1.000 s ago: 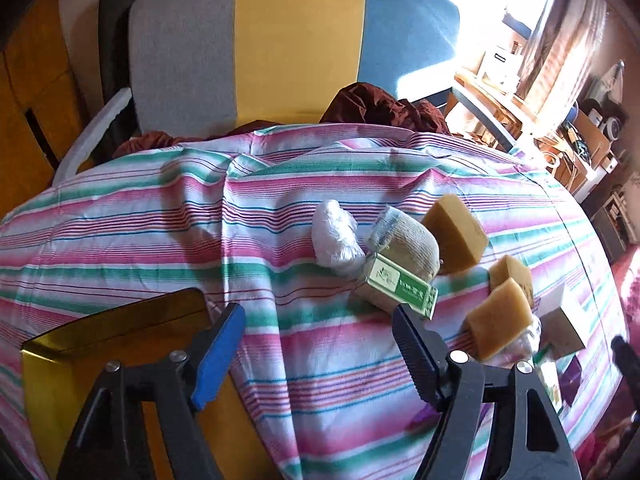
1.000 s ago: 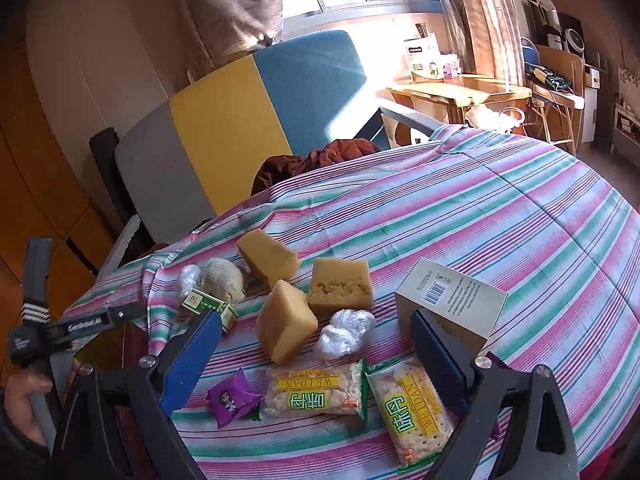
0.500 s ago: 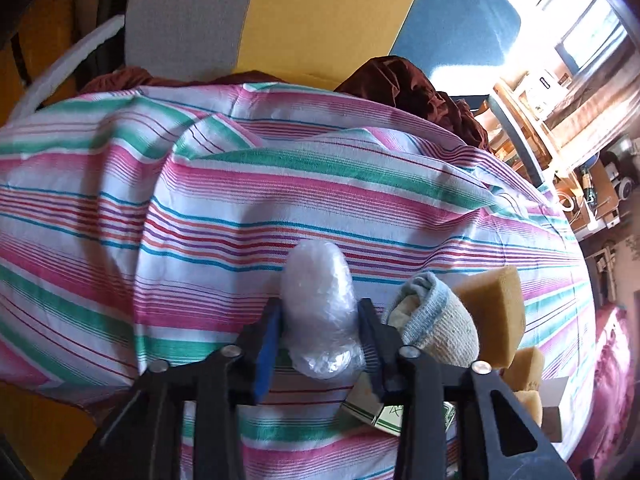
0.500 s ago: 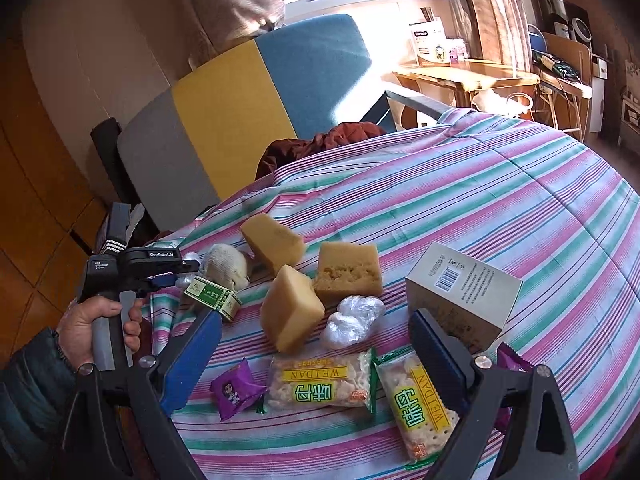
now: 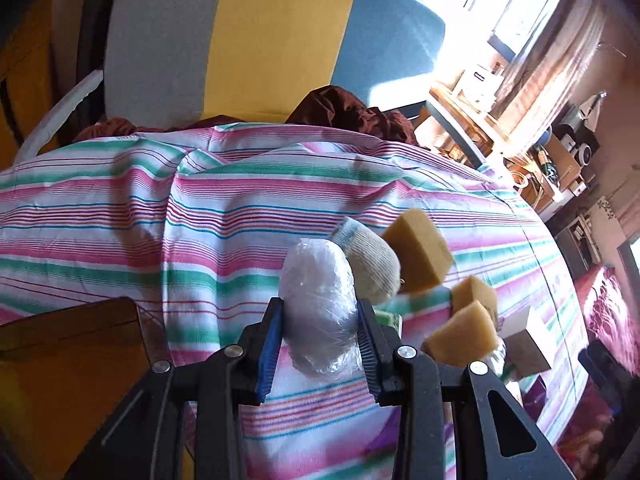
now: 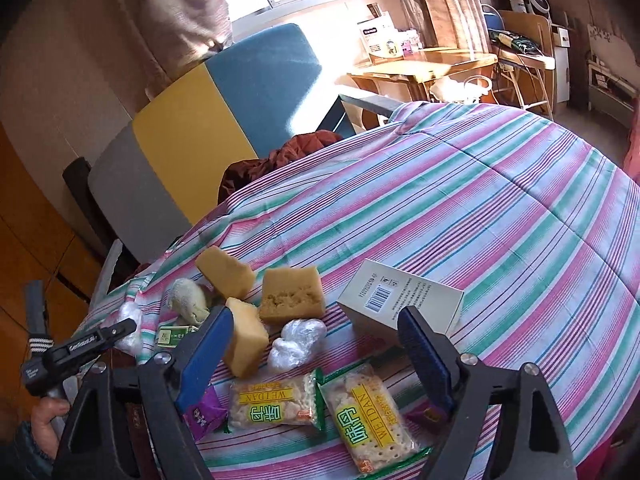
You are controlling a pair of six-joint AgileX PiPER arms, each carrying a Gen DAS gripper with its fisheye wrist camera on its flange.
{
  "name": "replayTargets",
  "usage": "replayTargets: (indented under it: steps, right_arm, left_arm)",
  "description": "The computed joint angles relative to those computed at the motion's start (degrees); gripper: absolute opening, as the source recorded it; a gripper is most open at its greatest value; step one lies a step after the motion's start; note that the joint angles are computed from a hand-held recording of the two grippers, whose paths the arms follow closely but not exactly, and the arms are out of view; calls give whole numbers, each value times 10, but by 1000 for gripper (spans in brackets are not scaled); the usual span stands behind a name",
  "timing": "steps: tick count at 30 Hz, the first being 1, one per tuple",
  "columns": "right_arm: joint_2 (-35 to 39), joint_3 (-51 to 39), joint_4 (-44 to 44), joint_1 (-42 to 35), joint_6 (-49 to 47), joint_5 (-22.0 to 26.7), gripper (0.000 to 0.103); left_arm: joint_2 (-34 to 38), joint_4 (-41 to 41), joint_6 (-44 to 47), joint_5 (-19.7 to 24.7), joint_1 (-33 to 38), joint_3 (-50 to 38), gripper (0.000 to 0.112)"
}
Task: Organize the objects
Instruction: 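Grasp the plastic-wrapped white bundle with the left tool, then release the bundle into the tray with the left tool while the right grasps crackers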
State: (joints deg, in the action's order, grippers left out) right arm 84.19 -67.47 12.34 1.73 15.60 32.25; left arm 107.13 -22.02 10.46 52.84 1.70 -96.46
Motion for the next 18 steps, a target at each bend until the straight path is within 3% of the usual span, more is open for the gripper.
replayTargets:
  steps: [4,10,13,18]
  right_arm:
    - [20,-20,33,-30,-51,48,67]
    - [105,-85,-18,6,-87,198,65]
    - [130,-99,-49,42,-94,233,65]
    - [162,-100,-145,95,-34,251,62]
  left_arm:
    - [-68,-36,52,-5,8,81,36]
    - [-166,-59,101,-14,13,192,36]
    - [-208,-77,122,-4,29,234,36]
    - [-260,-97,159,15,84,287,36]
